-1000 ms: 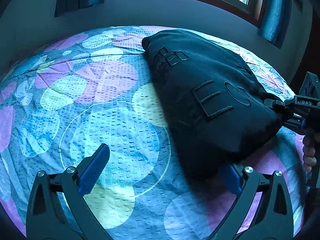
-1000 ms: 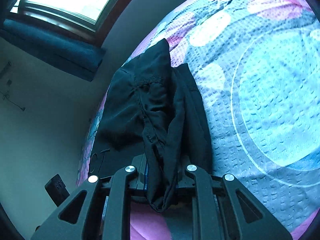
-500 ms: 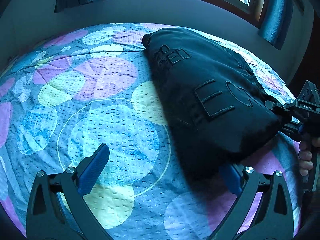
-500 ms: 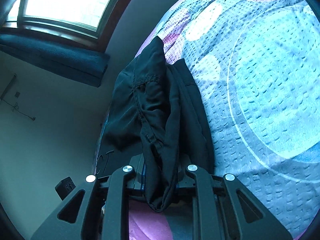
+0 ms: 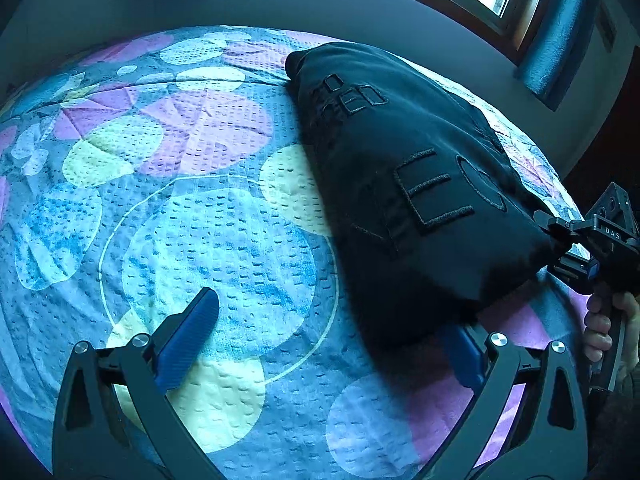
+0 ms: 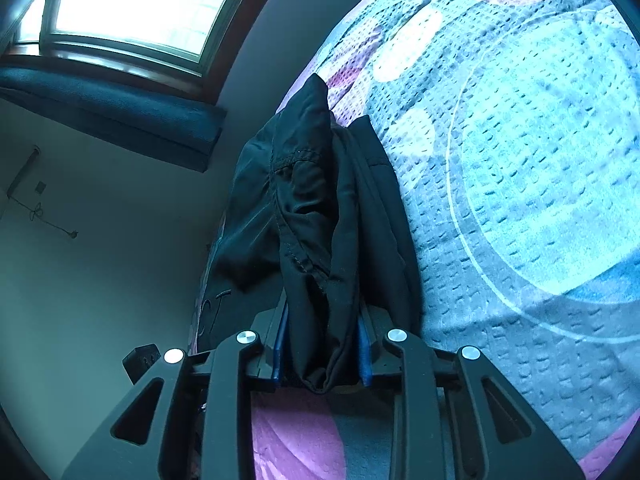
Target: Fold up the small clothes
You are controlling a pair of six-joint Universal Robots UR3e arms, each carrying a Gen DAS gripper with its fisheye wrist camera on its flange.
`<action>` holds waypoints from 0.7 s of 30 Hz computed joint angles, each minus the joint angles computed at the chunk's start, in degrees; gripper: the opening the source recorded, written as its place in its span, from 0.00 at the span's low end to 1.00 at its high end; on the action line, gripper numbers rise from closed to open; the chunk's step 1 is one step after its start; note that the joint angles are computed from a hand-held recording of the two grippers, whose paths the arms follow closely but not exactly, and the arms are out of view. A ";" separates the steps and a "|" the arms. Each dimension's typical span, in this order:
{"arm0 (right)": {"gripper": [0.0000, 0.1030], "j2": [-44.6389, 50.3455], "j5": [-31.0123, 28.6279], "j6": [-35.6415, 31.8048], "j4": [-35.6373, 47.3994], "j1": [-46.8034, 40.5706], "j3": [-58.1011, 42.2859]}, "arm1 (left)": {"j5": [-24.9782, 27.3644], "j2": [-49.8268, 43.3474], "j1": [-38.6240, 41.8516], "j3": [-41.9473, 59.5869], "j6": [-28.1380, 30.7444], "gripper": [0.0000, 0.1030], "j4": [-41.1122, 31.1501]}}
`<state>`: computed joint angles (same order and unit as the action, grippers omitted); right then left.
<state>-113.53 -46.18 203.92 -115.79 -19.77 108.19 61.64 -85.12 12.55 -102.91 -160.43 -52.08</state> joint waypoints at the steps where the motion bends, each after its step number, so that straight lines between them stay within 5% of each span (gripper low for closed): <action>1: 0.27 -0.69 0.55 -0.95 1.39 -0.71 0.04 | -0.96 0.55 0.73 0.22 0.51 0.98 -1.80; 5: 0.34 -3.02 2.06 -3.80 8.19 -3.22 -1.73 | -10.56 6.77 7.96 0.08 6.59 0.98 -13.57; 9: 0.64 -6.83 0.39 -5.40 12.58 -6.06 -4.96 | -20.33 6.94 12.89 6.19 13.62 0.98 -26.93; 21: 0.71 2.58 -0.93 -7.18 7.76 -0.19 -6.06 | -22.21 -16.31 2.59 22.20 8.04 0.98 -31.08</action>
<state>-110.95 -47.10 196.73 -108.03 -19.96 102.14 39.43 -101.43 15.14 -80.71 -152.39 -83.16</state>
